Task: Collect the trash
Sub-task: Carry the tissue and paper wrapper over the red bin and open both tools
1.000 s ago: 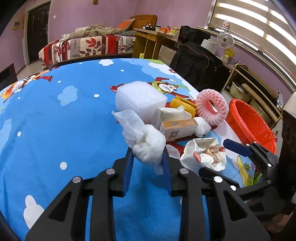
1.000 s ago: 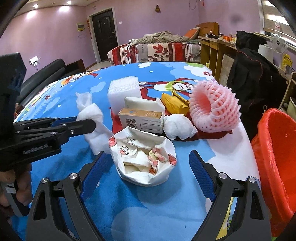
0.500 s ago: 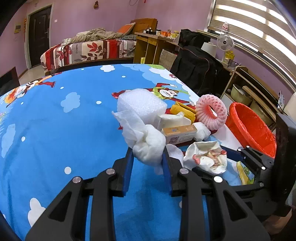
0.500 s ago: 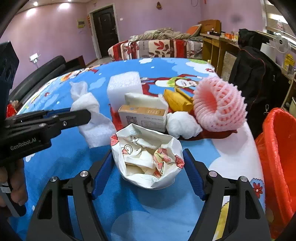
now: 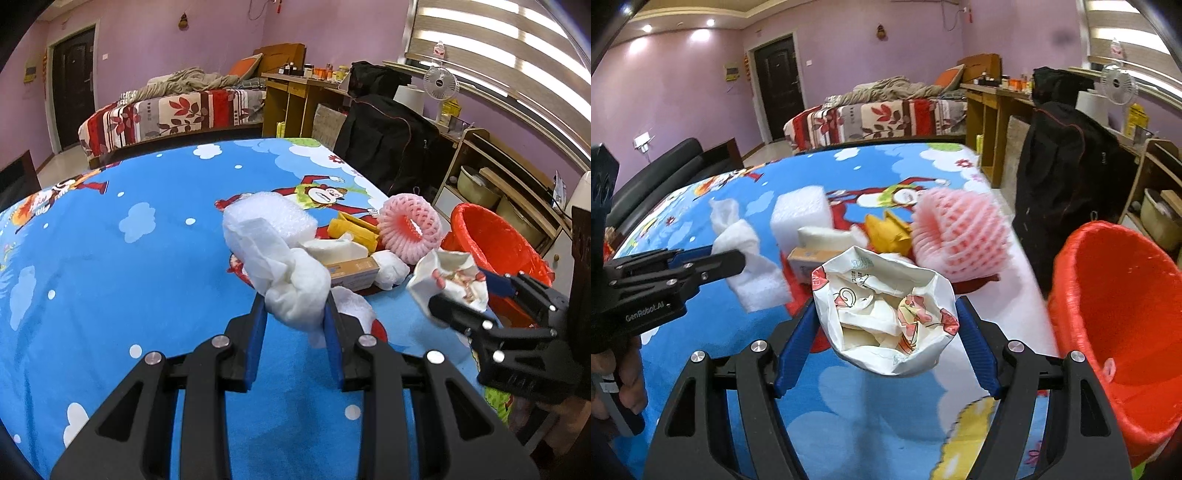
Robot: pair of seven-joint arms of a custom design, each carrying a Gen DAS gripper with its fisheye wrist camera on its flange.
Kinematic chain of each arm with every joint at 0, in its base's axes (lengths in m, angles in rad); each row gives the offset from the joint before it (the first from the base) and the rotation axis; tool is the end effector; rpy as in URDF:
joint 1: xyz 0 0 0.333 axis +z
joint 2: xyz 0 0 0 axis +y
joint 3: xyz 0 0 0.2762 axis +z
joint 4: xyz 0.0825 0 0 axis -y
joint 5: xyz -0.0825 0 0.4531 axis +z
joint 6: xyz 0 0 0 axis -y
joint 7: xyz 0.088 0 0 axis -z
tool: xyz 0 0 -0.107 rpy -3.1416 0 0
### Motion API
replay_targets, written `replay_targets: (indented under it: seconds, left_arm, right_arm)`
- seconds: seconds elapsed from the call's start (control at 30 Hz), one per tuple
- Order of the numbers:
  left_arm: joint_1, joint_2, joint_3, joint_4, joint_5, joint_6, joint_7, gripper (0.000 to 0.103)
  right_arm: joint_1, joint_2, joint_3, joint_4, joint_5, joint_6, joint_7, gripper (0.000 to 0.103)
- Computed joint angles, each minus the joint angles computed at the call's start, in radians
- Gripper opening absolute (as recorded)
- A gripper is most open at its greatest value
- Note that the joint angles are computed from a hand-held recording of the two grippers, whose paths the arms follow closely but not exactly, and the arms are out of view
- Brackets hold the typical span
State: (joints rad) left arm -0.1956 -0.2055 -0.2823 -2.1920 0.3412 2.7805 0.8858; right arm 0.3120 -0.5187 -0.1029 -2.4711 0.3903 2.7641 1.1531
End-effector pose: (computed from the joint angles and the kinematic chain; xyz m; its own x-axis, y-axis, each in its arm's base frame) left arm 0.5327 -0.2991 0.4922 -0.1353 -0.9826 0.1273 -0.6920 0.0018 -0.7219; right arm 0.5160 0.0911 0.5066 0.3529 -0.9297 -0.1054 -0.6450 -0.1602 -0.7472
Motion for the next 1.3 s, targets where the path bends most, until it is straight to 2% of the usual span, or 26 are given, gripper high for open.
replay_targets:
  seconds: [0.67,1.3]
  left_arm:
    - [-0.006,0.023,-0.024,0.061,0.114,-0.008,-0.037,0.029]
    - [-0.059,0.117,-0.018,0.191,0.190,-0.015,-0.015,0.029]
  right_arm:
    - [-0.063,-0.036,-0.012,-0.012,-0.054,0.038,0.053,0.070]
    - [-0.142,-0.059,-0.019,-0.020,-0.129,0.065,0.116,0.070]
